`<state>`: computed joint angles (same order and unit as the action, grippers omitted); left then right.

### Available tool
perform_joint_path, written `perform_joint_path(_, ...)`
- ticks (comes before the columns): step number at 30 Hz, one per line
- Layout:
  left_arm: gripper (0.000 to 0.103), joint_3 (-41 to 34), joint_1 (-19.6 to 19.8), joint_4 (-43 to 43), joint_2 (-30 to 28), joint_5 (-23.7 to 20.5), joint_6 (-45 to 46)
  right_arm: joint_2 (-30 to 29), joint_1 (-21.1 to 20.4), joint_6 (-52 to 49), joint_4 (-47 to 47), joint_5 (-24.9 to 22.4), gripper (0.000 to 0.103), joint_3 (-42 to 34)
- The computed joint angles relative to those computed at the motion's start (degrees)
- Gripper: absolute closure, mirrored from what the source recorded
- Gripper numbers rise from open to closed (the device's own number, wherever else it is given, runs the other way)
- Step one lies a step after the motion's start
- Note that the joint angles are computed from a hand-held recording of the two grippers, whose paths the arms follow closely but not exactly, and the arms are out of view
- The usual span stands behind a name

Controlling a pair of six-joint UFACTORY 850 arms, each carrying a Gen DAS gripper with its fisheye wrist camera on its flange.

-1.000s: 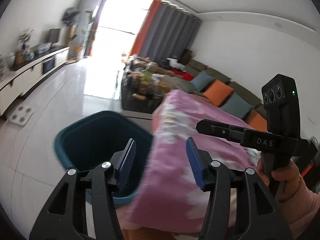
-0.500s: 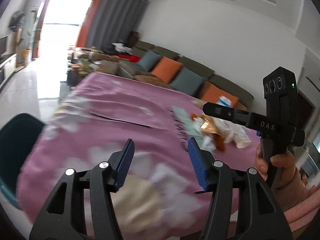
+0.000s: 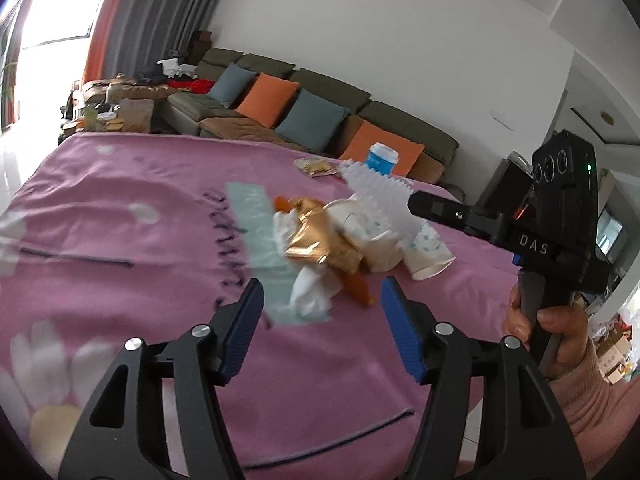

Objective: Collect trash
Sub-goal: 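Grasp the gold foil wrapper with the left tool while the right tool grasps the white foam net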

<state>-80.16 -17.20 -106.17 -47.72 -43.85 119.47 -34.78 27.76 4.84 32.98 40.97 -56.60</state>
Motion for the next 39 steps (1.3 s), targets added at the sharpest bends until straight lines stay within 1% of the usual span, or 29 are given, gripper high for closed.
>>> perform_joint_path(4,0.041,-3.2,-1.7,1.4,-1.3,2.0,-2.3,1.2,-1.0,-0.5,3.5,1.7,0.059,2.5)
perform_joint_path(5,0.041,-4.0,-2.2,1.6,-1.6,2.7,-2.8,1.5,-1.3,-0.6,4.1,2.1,0.055,3.1)
perform_joint_path(6,0.041,-4.8,-2.5,2.1,-2.0,3.2,-3.4,1.7,-1.7,-0.5,4.8,2.5,0.047,3.6)
perform_joint_path(7,0.041,-5.7,-2.8,2.6,-2.5,3.8,-4.1,1.7,-2.0,-0.5,5.5,2.6,0.045,3.8)
perform_joint_path(12,0.044,-9.5,-4.6,6.0,-4.3,7.2,-7.3,1.2,-4.9,3.2,3.1,1.8,0.042,4.3)
perform_joint_path(15,0.048,-11.0,-4.9,8.5,-5.1,8.3,-9.5,0.5,-6.6,7.5,-0.9,0.8,0.042,4.1)
perform_joint_path(18,0.053,-13.4,-5.1,13.3,-6.6,9.4,-15.0,0.1,-7.8,12.4,-6.0,0.1,0.042,4.0)
perform_joint_path(19,0.057,-14.2,-5.0,14.9,-7.1,9.2,-16.9,0.0,-7.9,13.1,-6.6,-0.1,0.042,4.1)
perform_joint_path(22,0.062,-16.2,-4.7,17.9,-8.5,8.3,-21.0,-0.3,-7.7,13.0,-7.0,-0.1,0.042,3.7)
perform_joint_path(23,0.063,-16.5,-4.5,18.2,-8.7,7.9,-21.5,-0.3,-7.7,13.4,-7.4,0.1,0.042,3.7)
perform_joint_path(25,0.068,-16.5,-4.5,17.7,-8.8,8.0,-20.7,-0.2,-7.6,13.2,-7.4,0.2,0.043,3.7)
perform_joint_path(26,0.071,-16.3,-4.5,17.4,-8.7,8.0,-20.2,-0.2,-7.5,12.9,-7.2,0.2,0.044,3.6)
perform_joint_path(27,0.084,-16.3,-4.4,17.4,-8.7,7.7,-20.0,-0.3,-7.5,12.8,-7.4,0.2,0.048,3.6)
perform_joint_path(28,0.087,-16.5,-4.4,18.1,-8.8,7.3,-20.6,-0.2,-7.5,12.4,-7.3,0.0,0.051,3.6)
perform_joint_path(29,0.087,-16.5,-4.3,18.2,-8.9,7.2,-20.5,-0.1,-7.5,12.0,-7.1,0.0,0.057,3.5)
perform_joint_path(30,0.087,-16.2,-4.2,17.7,-8.8,7.0,-19.7,-0.1,-7.4,11.6,-6.9,-0.1,0.060,3.5)
perform_joint_path(31,0.087,-15.8,-4.2,17.2,-8.5,7.0,-19.1,0.0,-7.3,11.6,-7.1,-0.2,0.060,3.5)
perform_joint_path(32,0.088,-15.5,-4.2,16.9,-8.4,6.8,-18.7,-0.1,-7.4,11.4,-7.1,-0.2,0.063,3.5)
perform_joint_path(33,0.091,-15.3,-4.0,16.5,-8.3,6.3,-18.3,0.0,-7.4,11.6,-7.6,-0.2,0.069,3.5)
perform_joint_path(34,0.092,-15.1,-3.9,16.3,-8.1,5.9,-18.0,0.0,-7.5,12.0,-8.2,-0.1,0.072,3.6)
perform_joint_path(35,0.092,-14.6,-3.7,15.6,-7.9,5.7,-17.4,0.1,-7.6,12.6,-9.0,0.2,0.078,3.7)
perform_joint_path(37,0.092,-13.6,-3.3,14.2,-7.3,5.1,-15.8,0.3,-7.6,13.5,-10.1,0.9,0.081,4.1)
perform_joint_path(39,0.092,-12.7,-2.9,13.1,-6.7,4.7,-14.4,0.5,-7.6,13.9,-10.8,1.7,0.089,4.5)
